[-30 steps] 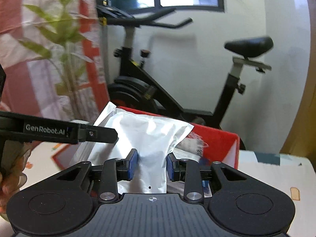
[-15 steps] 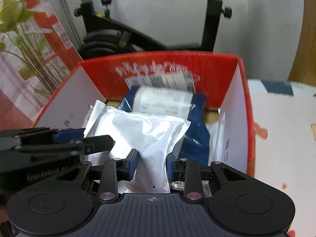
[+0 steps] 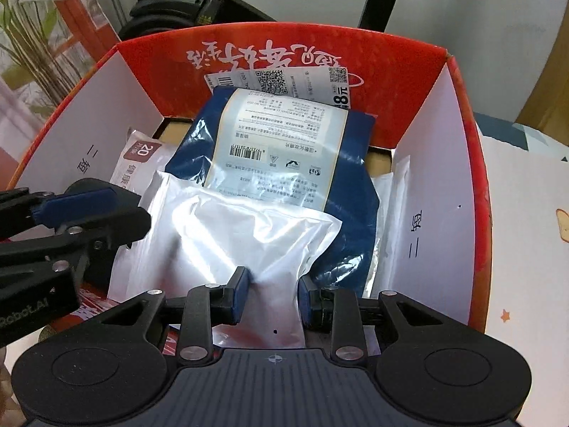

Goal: Organize soft objects
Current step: 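Lower the tissue packet into the red box and open the left tool, then withdraw both tools from the box and move toward the grey knit glove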

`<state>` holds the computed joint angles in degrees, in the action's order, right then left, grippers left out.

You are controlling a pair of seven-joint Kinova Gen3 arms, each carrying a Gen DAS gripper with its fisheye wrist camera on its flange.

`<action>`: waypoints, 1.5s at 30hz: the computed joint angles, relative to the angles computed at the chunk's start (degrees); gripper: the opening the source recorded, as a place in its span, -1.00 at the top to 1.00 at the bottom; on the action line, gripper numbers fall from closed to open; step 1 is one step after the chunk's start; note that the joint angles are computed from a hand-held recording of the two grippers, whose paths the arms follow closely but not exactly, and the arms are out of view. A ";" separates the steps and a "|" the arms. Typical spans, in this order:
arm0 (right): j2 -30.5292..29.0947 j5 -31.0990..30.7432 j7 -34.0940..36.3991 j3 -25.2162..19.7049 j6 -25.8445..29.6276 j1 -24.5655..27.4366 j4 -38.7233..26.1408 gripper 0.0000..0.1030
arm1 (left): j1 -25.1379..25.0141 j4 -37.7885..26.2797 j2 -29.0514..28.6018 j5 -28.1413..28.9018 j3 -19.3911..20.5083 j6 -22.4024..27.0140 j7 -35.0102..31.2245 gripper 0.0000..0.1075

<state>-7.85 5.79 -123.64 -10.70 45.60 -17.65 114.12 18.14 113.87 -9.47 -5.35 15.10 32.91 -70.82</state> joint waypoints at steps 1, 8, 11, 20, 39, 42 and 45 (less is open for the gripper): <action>0.31 0.30 -0.17 -0.23 0.57 -0.08 -0.36 0.47 | -0.13 0.17 -0.30 -0.41 0.18 -0.05 0.32 0.31; 2.01 1.07 -0.30 -0.09 3.33 -0.73 -2.24 0.46 | -1.40 0.73 -2.31 -2.38 1.33 0.44 2.60 0.31; 2.35 1.52 -1.64 -0.04 4.06 -0.81 -2.68 0.44 | -1.87 0.86 -3.38 -2.96 1.71 0.92 3.25 0.31; -5.47 6.44 -8.97 -3.49 1.37 -0.13 0.54 0.13 | -5.99 1.06 -8.81 -7.48 6.06 3.36 9.00 -0.01; -36.33 6.58 -11.62 -16.99 -0.97 12.85 3.17 -0.99 | -23.56 -3.06 -34.08 -5.33 17.12 16.47 11.98 -0.92; -41.32 5.02 -10.09 -18.55 -0.39 14.57 3.62 -0.99 | -23.78 -3.33 -37.53 -2.76 15.97 18.29 10.58 -0.92; -45.85 3.54 -8.16 -20.03 0.30 15.93 4.32 -0.99 | -26.23 -4.47 -40.89 -1.05 16.85 21.83 9.48 -0.92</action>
<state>-53.70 9.33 -131.79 -30.73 45.90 -1.72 118.43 -8.09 109.40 -50.36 -6.40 31.95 54.74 -61.33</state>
